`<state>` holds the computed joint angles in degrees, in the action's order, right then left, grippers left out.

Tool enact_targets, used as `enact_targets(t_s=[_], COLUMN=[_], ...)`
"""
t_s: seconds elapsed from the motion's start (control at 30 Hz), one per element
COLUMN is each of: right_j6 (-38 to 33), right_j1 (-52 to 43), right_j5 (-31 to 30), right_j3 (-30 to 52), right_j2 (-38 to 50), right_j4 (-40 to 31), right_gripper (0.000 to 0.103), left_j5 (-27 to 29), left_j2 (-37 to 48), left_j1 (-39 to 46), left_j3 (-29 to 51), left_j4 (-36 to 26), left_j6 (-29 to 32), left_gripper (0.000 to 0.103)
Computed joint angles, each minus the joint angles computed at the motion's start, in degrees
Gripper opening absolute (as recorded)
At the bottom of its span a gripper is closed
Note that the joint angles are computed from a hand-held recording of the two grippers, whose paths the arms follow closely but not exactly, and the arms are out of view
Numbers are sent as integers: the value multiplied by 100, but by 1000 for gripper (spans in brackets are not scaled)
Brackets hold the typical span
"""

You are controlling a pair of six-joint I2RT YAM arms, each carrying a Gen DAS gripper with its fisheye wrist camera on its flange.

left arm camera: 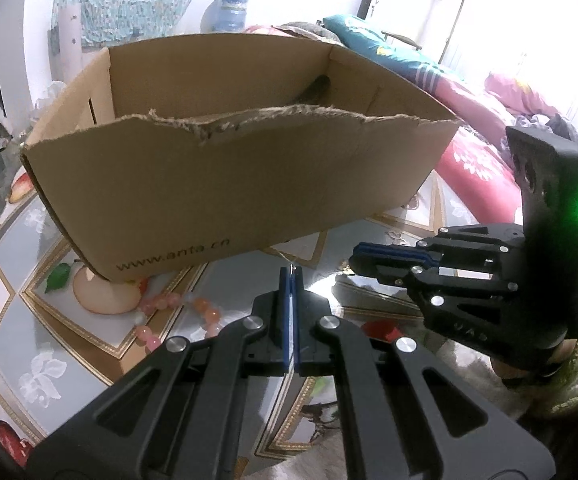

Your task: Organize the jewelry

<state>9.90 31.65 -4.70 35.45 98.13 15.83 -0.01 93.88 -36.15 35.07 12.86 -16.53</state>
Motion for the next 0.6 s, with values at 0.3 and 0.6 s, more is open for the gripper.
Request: enact_targets(t_s=[0.3,0.6], right_j6=[-4,-121], right_j1=[-155,-993], right_j5=[-85,-1173], right_j3=[-501,234], right_j2=[-1365,-1941], right_j4=[-206,-650], right_gripper=[4,4], left_j5=[-255,237], left_j2=[-984,-1603], left_j1=[-252,167], left_j3=[-104,720], left_j4=[-394,-983], left_j6=[60,507], left_gripper=[0,0])
